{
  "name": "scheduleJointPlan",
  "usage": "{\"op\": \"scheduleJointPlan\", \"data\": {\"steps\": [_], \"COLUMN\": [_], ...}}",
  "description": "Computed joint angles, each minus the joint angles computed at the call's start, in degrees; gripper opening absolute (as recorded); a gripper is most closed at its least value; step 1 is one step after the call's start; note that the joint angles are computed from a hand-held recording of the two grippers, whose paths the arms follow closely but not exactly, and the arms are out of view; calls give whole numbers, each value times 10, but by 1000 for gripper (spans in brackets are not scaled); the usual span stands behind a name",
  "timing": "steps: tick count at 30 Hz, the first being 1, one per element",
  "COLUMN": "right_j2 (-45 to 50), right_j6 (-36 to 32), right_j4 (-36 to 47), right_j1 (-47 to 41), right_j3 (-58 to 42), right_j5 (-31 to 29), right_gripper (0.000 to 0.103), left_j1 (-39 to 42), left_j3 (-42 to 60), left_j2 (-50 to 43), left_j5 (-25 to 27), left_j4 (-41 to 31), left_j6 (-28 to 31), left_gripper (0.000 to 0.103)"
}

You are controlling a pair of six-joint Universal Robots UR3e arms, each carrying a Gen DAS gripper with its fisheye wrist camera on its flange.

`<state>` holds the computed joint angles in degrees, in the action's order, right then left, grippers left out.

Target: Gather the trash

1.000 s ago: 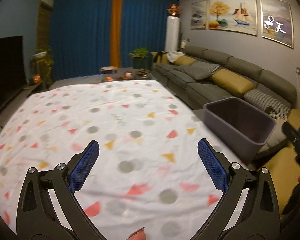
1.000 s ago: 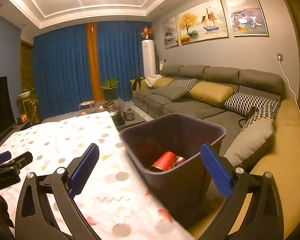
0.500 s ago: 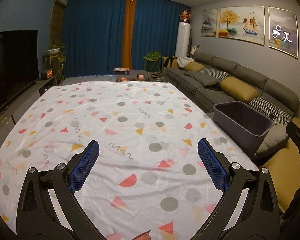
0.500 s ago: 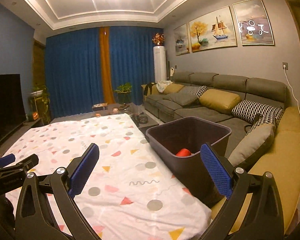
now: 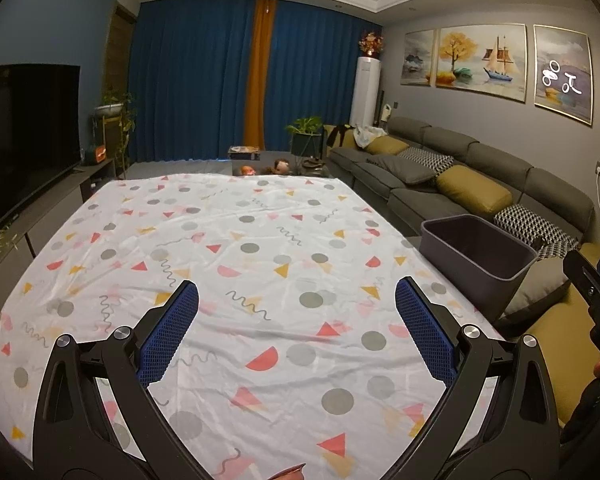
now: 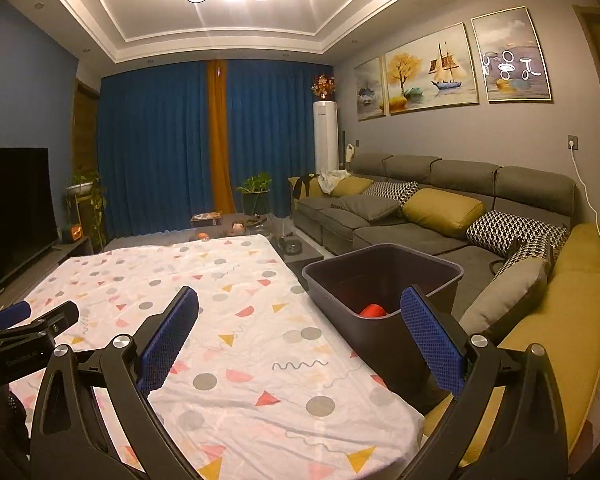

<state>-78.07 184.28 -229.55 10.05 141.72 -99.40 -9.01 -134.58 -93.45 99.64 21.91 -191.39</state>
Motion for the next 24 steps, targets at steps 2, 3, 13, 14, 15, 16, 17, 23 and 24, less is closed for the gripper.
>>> {"op": "scheduleJointPlan", "data": {"steps": [2,3,13,14,15,16,17,23,24], "right_j2": [0,0,-5,-5,-5,-6,-6,-6,-6], "right_j6": [0,1,4,3,3,4,4,6,7], "right_j4": [-4,-4,2,0,0,0,1,1,2], "right_j1": [-1,0,1,-1,-1,-1,-1,1,2], "right_j3": [3,3,4,5,5,5,5,4,3], "right_j5": [1,0,-3,-1,-1,0,-1,-4,-5], "right_gripper": [97,97,97,97,97,97,97,97,97], "left_j1": [1,1,-5,-5,-5,-5,-4,-7,-8], "left_j3": [-1,-1,-1,-1,-1,-1,-1,0,1], "left_j2": [1,2,10,11,11,11,12,9,9], "left_j5": [-2,-3,-4,-5,-5,-5,-6,-5,-5], "left_j4": [0,-1,-6,-7,-7,-7,-7,-4,-4], "left_j6": [0,-1,1,1,1,1,1,2,2], "left_gripper": [97,97,97,97,97,97,97,97,97]}}
